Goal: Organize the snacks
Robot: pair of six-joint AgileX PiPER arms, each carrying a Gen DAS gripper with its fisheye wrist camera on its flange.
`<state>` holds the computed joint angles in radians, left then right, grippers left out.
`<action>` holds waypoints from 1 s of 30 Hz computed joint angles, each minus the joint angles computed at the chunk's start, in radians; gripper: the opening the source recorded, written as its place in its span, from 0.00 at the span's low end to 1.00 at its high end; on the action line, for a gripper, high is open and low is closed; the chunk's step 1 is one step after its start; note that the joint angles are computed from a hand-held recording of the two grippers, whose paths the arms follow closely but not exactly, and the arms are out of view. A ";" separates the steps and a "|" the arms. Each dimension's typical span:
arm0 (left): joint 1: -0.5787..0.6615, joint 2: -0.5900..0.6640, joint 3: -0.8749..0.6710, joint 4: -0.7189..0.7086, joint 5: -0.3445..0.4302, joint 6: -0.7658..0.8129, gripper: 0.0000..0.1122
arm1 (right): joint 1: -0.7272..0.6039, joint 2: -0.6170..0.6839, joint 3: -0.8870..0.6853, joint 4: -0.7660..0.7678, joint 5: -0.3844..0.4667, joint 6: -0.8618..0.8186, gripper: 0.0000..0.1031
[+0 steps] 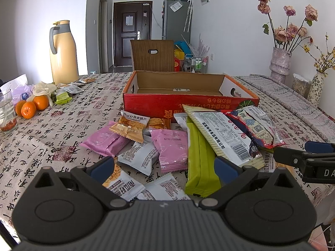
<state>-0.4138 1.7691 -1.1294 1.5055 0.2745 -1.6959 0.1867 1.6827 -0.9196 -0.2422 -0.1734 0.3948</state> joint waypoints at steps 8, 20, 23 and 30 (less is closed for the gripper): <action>0.000 0.000 0.000 0.003 0.000 -0.003 0.92 | 0.000 0.000 0.001 0.000 0.000 0.000 1.00; -0.004 -0.005 0.011 0.014 -0.007 -0.016 0.92 | 0.000 0.001 0.000 0.002 0.000 -0.003 1.00; -0.004 -0.005 0.010 0.017 -0.008 -0.016 0.92 | 0.000 0.001 0.000 0.002 0.000 -0.004 1.00; 0.003 -0.001 0.008 0.037 -0.015 -0.032 0.92 | 0.008 0.011 -0.003 0.055 -0.002 -0.057 1.00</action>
<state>-0.4110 1.7684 -1.1213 1.5427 0.2599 -1.7282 0.1947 1.6937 -0.9229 -0.1870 -0.1756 0.3380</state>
